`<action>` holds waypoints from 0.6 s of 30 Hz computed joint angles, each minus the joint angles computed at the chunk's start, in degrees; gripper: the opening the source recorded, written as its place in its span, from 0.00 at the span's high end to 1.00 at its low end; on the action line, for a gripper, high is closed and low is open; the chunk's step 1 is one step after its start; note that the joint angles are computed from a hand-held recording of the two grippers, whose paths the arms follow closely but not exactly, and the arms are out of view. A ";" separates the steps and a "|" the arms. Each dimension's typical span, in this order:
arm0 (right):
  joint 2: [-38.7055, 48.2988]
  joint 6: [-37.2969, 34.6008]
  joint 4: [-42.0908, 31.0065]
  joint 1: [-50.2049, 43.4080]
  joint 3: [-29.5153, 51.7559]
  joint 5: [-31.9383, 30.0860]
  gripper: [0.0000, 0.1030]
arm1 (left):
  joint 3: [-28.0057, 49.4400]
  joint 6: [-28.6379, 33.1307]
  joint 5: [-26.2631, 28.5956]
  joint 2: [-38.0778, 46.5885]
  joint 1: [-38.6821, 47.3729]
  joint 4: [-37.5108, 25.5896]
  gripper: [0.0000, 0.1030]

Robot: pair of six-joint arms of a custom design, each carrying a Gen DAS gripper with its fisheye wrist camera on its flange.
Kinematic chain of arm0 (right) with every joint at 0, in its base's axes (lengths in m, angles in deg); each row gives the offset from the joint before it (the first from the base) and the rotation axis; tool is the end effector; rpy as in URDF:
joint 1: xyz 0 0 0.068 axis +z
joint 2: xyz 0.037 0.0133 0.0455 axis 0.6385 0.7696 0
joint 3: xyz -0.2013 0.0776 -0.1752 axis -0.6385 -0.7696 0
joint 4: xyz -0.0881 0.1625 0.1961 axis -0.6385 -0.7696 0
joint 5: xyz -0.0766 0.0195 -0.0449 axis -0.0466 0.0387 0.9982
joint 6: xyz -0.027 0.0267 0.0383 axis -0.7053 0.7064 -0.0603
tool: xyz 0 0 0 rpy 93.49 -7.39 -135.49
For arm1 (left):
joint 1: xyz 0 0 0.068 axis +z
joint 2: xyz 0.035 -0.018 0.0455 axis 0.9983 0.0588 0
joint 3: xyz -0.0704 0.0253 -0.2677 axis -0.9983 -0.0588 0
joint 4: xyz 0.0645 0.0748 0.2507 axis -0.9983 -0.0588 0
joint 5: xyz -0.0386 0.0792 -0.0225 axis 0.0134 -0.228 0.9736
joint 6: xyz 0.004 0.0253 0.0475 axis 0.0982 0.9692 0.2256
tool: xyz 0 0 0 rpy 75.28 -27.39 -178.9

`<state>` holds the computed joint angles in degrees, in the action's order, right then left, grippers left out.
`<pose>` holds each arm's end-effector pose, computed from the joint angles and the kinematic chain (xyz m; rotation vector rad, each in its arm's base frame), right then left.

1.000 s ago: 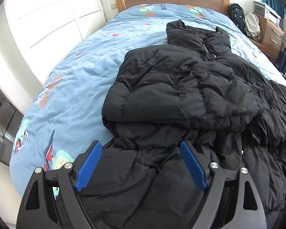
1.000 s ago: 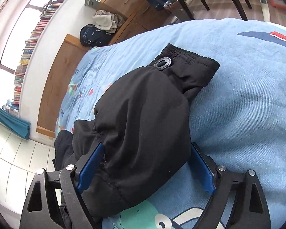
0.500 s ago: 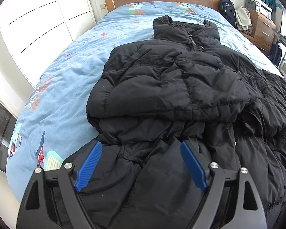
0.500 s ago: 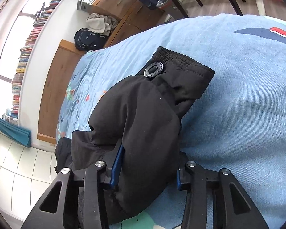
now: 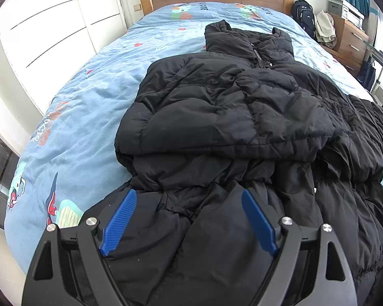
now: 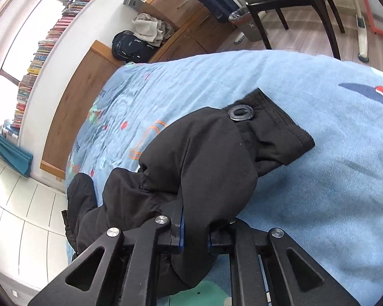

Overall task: Fold large clothes
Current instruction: 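Grasp the other sleeve cuff with the right gripper and lift it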

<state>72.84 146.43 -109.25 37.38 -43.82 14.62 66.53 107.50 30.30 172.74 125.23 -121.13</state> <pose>0.1247 -0.0108 0.2489 1.3442 1.9003 0.3651 0.2649 0.1948 0.2875 0.2342 2.5070 0.0769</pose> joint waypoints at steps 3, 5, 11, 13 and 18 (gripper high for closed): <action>3.35 -0.63 -0.39 5.06 4.22 3.99 0.91 | 0.52 0.31 0.72 0.08 0.62 -0.36 0.18; 5.48 -0.99 -0.70 8.97 7.27 6.82 0.92 | 0.91 0.56 1.28 0.16 1.15 -0.98 0.18; 11.36 -0.71 -0.20 19.84 15.18 13.62 0.92 | 3.33 1.45 3.23 1.69 3.44 -2.83 0.18; 13.54 -0.32 -0.04 23.44 17.90 15.85 0.92 | 4.53 1.51 3.69 2.63 4.24 -3.38 0.18; 23.58 -2.74 0.20 32.96 27.38 20.52 0.92 | 7.72 1.67 5.12 5.32 6.96 -4.68 0.18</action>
<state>96.41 143.69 -109.05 70.34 -16.44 35.13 74.26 109.17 35.42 178.05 132.18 -125.81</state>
